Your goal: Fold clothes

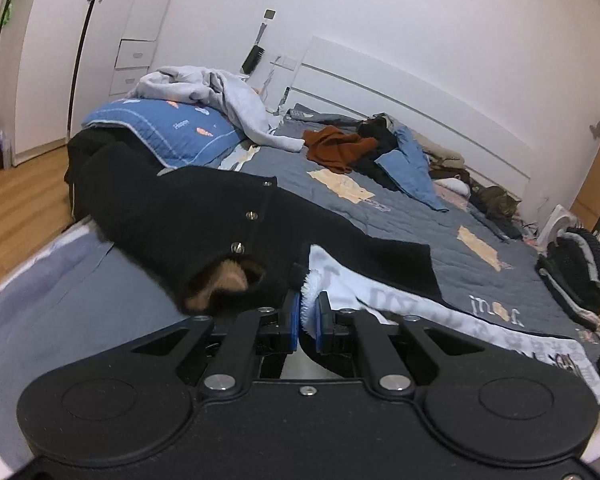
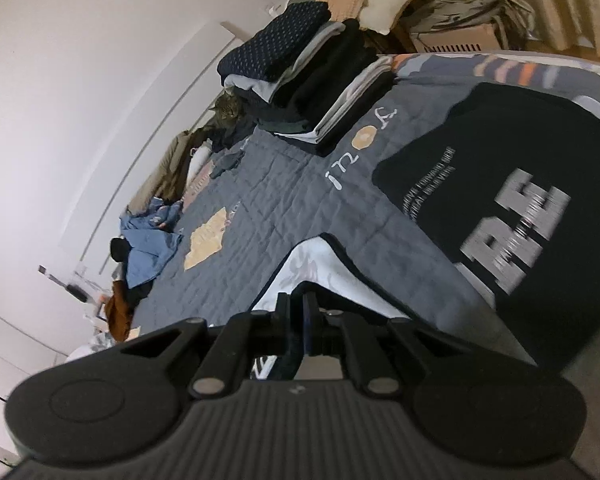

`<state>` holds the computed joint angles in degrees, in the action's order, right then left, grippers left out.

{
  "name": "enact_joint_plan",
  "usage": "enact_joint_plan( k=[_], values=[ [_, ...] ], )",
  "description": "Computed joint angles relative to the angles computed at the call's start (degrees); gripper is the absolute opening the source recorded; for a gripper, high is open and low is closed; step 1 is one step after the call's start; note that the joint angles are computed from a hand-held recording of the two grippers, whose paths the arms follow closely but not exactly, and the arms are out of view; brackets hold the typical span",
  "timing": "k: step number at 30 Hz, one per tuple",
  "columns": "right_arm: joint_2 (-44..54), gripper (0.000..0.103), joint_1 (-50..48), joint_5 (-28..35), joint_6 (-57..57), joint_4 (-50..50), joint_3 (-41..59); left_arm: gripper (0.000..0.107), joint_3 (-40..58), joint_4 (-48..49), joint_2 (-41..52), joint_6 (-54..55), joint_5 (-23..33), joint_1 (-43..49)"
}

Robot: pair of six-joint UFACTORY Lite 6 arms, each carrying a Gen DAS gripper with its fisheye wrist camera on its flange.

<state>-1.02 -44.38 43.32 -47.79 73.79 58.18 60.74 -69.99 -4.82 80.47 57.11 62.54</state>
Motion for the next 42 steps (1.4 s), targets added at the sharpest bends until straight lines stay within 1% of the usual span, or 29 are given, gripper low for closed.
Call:
enact_joint_plan(
  k=[5,9,13,15,22,28,32,33,34,35,36,37,38,39,40,42],
  values=[
    [10.75,0.006,6.78,-5.96,1.74,0.77,10.69,0.008,5.48,-1.02,5.62,-2.68,-10.19,-9.82],
    [20.11,0.006,11.60,-10.13,4.39,-0.59,20.12,0.008,10.28,-0.90,11.59,-4.53,-18.65,-17.44],
    [29.84,0.006,15.06,-13.10,8.44,-3.21,30.27,0.008,14.79,-0.33,17.23,-6.19,-24.52,-22.55],
    [34.48,0.006,16.68,-14.43,11.81,-6.15,35.74,0.008,17.62,0.32,20.36,-7.15,-27.11,-24.84],
    [50.82,0.006,21.08,-16.06,25.52,-19.03,57.59,0.008,28.54,3.09,30.91,-12.03,-33.54,-30.31],
    [65.59,0.006,23.53,-14.80,37.38,-30.65,78.02,0.008,35.81,7.60,37.74,-17.07,-37.50,-34.13],
    [72.05,0.006,26.00,-17.18,40.87,-36.66,85.59,0.008,38.76,9.81,40.95,-19.76,-39.24,-35.43],
    [72.68,0.008,26.54,-18.69,41.58,-37.78,86.01,0.008,39.62,10.82,41.73,-20.99,-39.44,-35.62],
    [72.03,0.009,27.08,-21.54,40.28,-37.00,84.03,0.009,40.43,12.82,42.28,-23.41,-39.22,-35.68],
    [69.95,0.009,27.65,-26.30,36.57,-33.82,79.65,0.013,41.06,15.77,42.48,-26.87,-39.18,-35.69],
    [67.45,0.010,28.14,-31.00,30.58,-28.50,74.89,0.016,41.82,19.03,42.71,-30.65,-39.04,-35.71],
    [65.86,0.014,28.51,-34.31,24.86,-23.33,72.03,0.024,42.11,20.31,42.82,-32.31,-39.08,-35.65],
    [64.61,0.019,28.46,-35.22,21.54,-20.29,70.43,0.030,40.91,19.87,41.71,-31.57,-40.19,-35.51],
    [63.57,0.033,28.33,-35.57,19.96,-18.94,69.32,0.032,39.13,17.62,39.93,-28.43,-40.97,-35.02],
    [62.35,0.039,27.98,-34.78,15.98,-15.19,67.88,0.036,38.39,15.38,38.90,-25.78,-40.54,-34.23],
    [57.81,0.040,27.50,-32.81,3.99,-4.21,62.08,0.038,35.89,13.71,35.78,-24.75,-39.84,-32.64]
  ],
)
